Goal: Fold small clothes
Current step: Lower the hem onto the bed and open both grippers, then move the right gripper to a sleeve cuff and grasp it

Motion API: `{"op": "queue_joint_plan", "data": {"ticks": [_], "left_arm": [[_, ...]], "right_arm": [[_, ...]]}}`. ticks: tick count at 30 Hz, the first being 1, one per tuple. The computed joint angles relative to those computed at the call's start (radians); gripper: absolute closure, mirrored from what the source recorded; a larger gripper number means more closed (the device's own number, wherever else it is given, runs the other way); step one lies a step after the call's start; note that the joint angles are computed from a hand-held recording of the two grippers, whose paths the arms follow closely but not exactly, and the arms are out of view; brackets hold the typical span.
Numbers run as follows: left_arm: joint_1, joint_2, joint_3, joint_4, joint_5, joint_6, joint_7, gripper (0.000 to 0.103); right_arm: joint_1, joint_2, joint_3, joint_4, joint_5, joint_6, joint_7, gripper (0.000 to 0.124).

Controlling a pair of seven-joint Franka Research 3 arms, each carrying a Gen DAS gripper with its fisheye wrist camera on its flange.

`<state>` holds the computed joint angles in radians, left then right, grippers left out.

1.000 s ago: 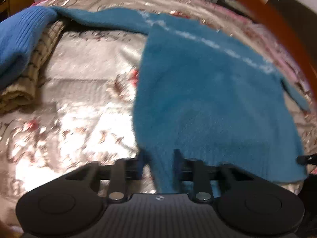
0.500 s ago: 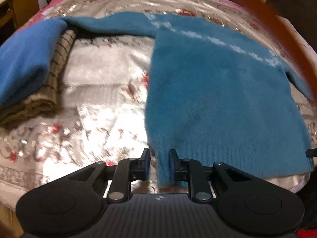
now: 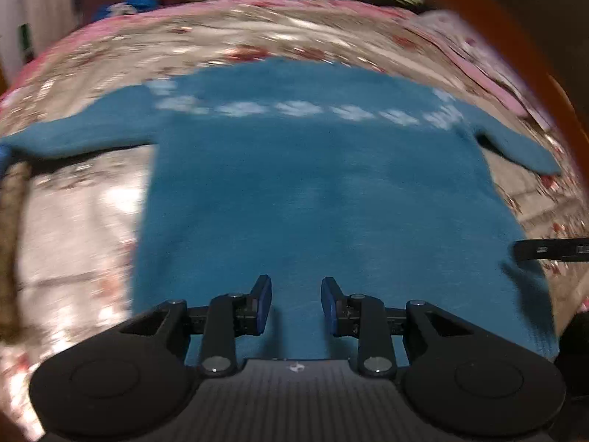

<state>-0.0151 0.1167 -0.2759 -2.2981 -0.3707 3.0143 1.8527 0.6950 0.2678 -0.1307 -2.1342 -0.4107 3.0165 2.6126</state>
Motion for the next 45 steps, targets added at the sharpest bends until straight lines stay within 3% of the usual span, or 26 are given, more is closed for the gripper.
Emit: {"op": "queue_joint_plan", "data": {"ticks": [3,7,12,15,17,18,21,24,26,28,32,33,36,38,41,43,45], "left_arm": [[-0.055,0.054,0.034,0.034,0.145,0.010,-0.091,0.067],[-0.058,0.091,0.028,0.057,0.230,-0.016,-0.181,0.062],[-0.043,0.083,0.016,0.024,0.310,0.029,-0.249,0.056],[0.029,0.075,-0.067,-0.009,0.258,0.064,-0.186,0.035],[0.028,0.087,-0.072,-0.004,0.272,0.056,-0.180,0.006],[0.016,0.088,-0.063,-0.009,0.292,0.051,-0.184,0.000],[-0.065,0.085,0.019,-0.023,0.392,0.067,-0.282,0.000],[-0.048,0.084,0.004,-0.011,0.407,0.038,-0.308,0.000],[-0.040,0.086,-0.003,-0.002,0.408,0.020,-0.306,0.000],[-0.061,0.085,0.018,-0.001,0.439,0.017,-0.335,0.000],[-0.096,0.082,0.059,-0.007,0.503,0.027,-0.415,0.000],[-0.103,0.083,0.067,-0.009,0.520,0.031,-0.433,0.000],[-0.108,0.082,0.076,-0.012,0.555,0.039,-0.470,0.000],[-0.114,0.081,0.084,-0.013,0.578,0.039,-0.497,0.000],[-0.125,0.080,0.098,-0.013,0.618,0.037,-0.537,0.000],[-0.128,0.081,0.101,-0.008,0.637,0.030,-0.556,0.000],[-0.129,0.084,0.102,0.001,0.651,0.016,-0.569,0.000]], "right_arm": [[-0.051,0.047,0.070,0.038,0.094,-0.009,-0.097,0.104],[-0.010,0.064,0.030,0.038,0.113,0.003,-0.123,0.105],[-0.056,0.054,0.073,0.009,0.233,0.046,-0.210,0.105],[-0.031,0.050,0.049,-0.003,0.270,0.074,-0.232,0.103],[-0.020,0.046,0.042,-0.016,0.290,0.090,-0.260,0.102],[-0.018,0.047,0.042,-0.017,0.302,0.088,-0.277,0.102],[-0.014,0.046,0.041,-0.032,0.341,0.111,-0.312,0.102],[-0.051,0.033,0.080,-0.055,0.414,0.147,-0.355,0.102],[-0.033,0.020,0.056,-0.077,0.439,0.170,-0.365,0.102],[-0.009,0.006,0.024,-0.105,0.464,0.202,-0.370,0.102],[-0.054,-0.024,0.054,-0.158,0.537,0.269,-0.403,0.102],[-0.043,-0.030,0.037,-0.169,0.554,0.282,-0.410,0.102],[0.108,-0.044,-0.126,-0.198,0.635,0.306,-0.453,0.099],[0.161,-0.052,-0.188,-0.216,0.687,0.325,-0.483,0.098],[0.298,-0.060,-0.334,-0.246,0.811,0.354,-0.562,0.098],[0.347,-0.064,-0.393,-0.259,0.883,0.369,-0.611,0.098],[0.346,-0.069,-0.405,-0.271,0.931,0.388,-0.638,0.094]]}}
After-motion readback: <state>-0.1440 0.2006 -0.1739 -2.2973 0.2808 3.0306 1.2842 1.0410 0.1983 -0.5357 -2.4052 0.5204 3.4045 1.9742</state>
